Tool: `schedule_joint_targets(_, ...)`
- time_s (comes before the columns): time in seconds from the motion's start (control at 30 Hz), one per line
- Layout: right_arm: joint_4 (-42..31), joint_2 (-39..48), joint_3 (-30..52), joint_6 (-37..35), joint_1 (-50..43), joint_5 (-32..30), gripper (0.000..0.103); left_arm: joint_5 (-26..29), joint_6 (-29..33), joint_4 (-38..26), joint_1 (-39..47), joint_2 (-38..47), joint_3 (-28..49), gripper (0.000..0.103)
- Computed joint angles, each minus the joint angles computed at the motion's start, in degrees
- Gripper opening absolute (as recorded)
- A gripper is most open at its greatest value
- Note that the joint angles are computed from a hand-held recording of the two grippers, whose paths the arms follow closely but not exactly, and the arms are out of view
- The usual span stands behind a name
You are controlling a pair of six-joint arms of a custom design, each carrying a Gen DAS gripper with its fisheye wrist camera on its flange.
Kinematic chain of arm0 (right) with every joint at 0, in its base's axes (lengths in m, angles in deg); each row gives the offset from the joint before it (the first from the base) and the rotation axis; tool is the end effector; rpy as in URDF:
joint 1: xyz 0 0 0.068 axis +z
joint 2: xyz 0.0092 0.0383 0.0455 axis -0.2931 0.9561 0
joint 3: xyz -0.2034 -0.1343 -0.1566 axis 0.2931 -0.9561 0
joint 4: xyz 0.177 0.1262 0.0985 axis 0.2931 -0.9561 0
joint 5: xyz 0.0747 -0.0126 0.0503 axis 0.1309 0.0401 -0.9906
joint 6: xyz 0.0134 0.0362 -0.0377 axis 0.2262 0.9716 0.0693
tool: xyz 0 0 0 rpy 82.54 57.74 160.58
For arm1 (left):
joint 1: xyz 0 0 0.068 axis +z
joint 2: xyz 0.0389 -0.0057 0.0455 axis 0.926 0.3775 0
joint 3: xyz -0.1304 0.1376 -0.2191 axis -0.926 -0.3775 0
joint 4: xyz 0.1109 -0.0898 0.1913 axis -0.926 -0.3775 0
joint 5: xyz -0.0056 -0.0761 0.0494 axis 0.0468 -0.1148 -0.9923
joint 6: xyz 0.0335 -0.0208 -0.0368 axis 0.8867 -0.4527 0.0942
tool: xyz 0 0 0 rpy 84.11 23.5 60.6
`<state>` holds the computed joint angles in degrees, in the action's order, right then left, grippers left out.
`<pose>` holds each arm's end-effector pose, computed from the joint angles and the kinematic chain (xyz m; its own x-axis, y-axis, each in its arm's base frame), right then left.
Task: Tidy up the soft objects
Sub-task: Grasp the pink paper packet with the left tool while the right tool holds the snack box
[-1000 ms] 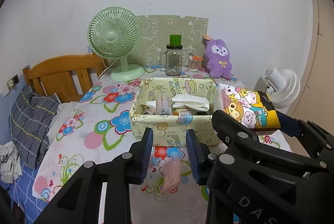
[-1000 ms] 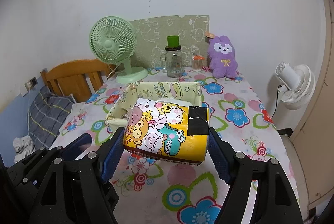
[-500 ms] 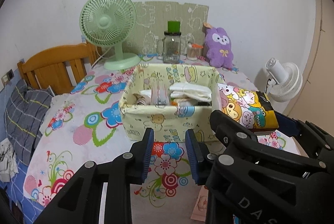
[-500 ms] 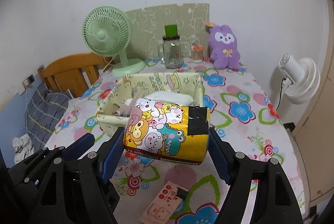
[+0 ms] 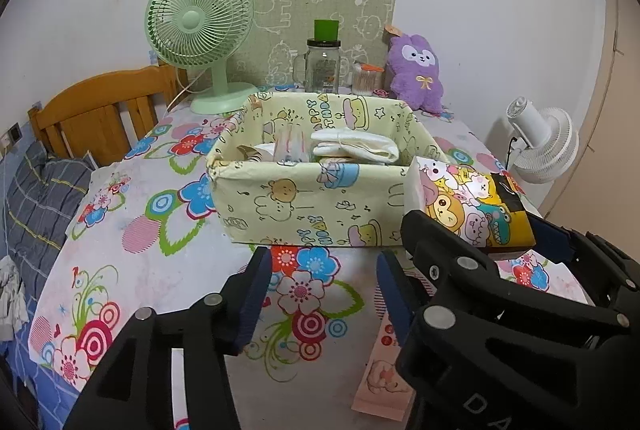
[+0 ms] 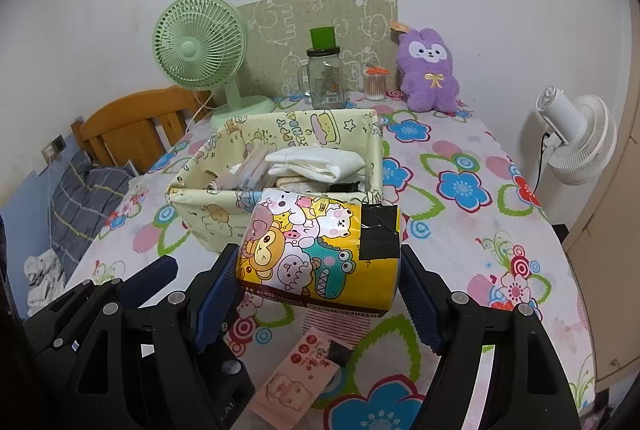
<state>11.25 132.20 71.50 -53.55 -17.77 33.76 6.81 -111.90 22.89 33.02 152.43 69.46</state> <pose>0.3274 0.0113 0.1899 -0.5619 -0.2214 -0.7970 -0.4730 0.8765 0.0900 0.2927 -0.1794 0.2062 -0.6264 -0.2272 -0.7456 -0.2777 0.9589 -0.0589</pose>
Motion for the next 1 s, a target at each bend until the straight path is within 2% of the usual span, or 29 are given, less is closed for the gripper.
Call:
schedule_joint_targets(0.33, 3.19, 0.3, -3.43, -2.01, -3.58, -1.1, 0.079, -0.39, -0.56, 1.26, -2.93, 2.94, 0.42, 0.069)
schedule_joint_targets(1.0, 7.58, 5.73, -6.14, -4.0, -7.52, 0.7, 0.079, 1.6, 0.44, 4.61, -5.3, 9.38, 0.99, 0.073)
